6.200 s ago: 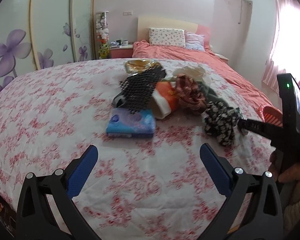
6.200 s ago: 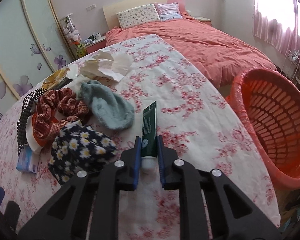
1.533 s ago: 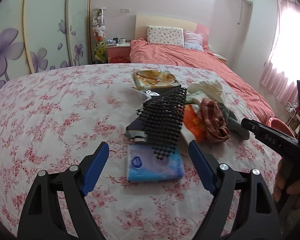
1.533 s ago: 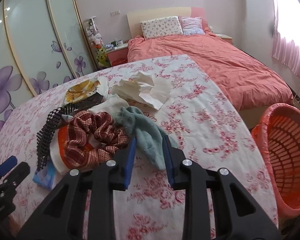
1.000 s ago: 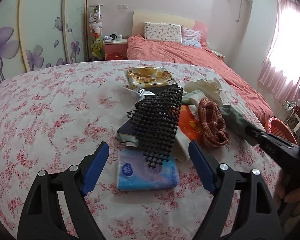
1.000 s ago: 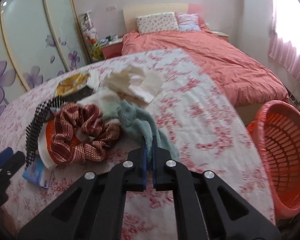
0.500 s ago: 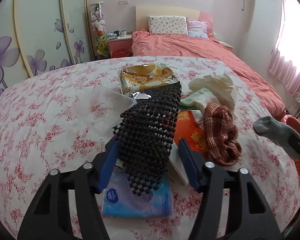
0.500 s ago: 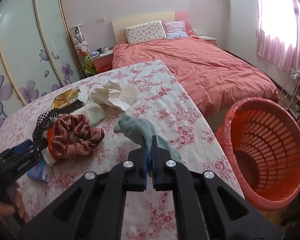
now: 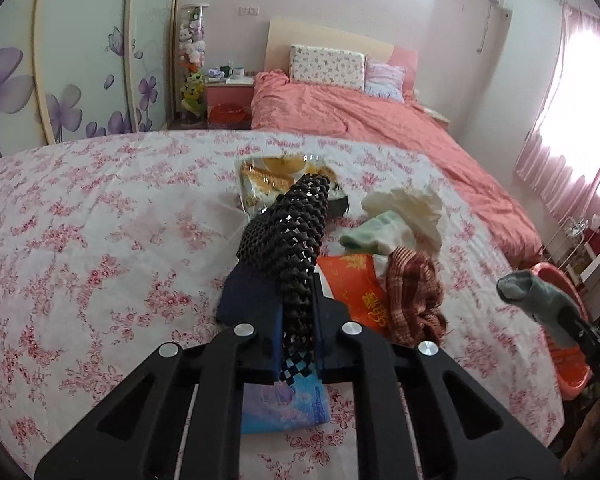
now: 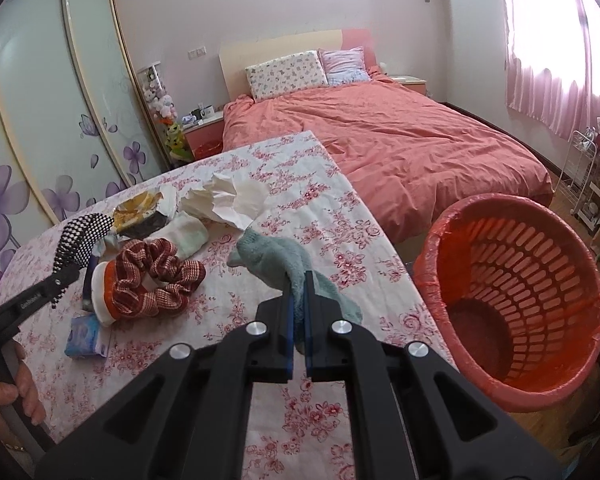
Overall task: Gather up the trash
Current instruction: 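Carry the sock and mesh pad over the basket and release both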
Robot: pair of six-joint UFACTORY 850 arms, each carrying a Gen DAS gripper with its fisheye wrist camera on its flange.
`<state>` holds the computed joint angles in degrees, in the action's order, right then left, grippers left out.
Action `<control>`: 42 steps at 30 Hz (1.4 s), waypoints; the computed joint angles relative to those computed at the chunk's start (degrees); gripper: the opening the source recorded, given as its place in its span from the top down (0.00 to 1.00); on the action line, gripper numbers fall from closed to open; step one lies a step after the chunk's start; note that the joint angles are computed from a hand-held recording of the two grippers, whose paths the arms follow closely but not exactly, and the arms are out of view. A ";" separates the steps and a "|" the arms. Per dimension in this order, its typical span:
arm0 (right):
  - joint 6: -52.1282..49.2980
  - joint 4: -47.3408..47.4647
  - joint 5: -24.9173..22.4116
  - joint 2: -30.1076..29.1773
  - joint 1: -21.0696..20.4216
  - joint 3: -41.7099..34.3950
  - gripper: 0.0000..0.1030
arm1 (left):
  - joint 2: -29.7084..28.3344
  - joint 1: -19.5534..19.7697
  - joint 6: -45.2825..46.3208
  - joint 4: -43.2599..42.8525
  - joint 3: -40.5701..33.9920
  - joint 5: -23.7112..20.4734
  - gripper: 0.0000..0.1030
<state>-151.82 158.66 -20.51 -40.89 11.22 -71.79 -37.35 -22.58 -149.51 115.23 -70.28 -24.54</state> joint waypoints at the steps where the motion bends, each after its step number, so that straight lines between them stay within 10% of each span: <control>1: 0.17 -0.07 -0.32 0.33 -0.13 0.35 0.95 | 0.47 -0.08 -0.77 0.70 0.37 -0.23 0.89; 25: 0.19 0.74 -6.46 7.58 -4.25 8.55 0.95 | 4.88 -3.96 -16.36 20.83 -0.45 3.34 0.89; 42: 0.55 2.05 -7.66 7.77 -7.53 9.84 0.95 | -2.05 -7.82 -18.15 26.04 -9.40 7.20 0.89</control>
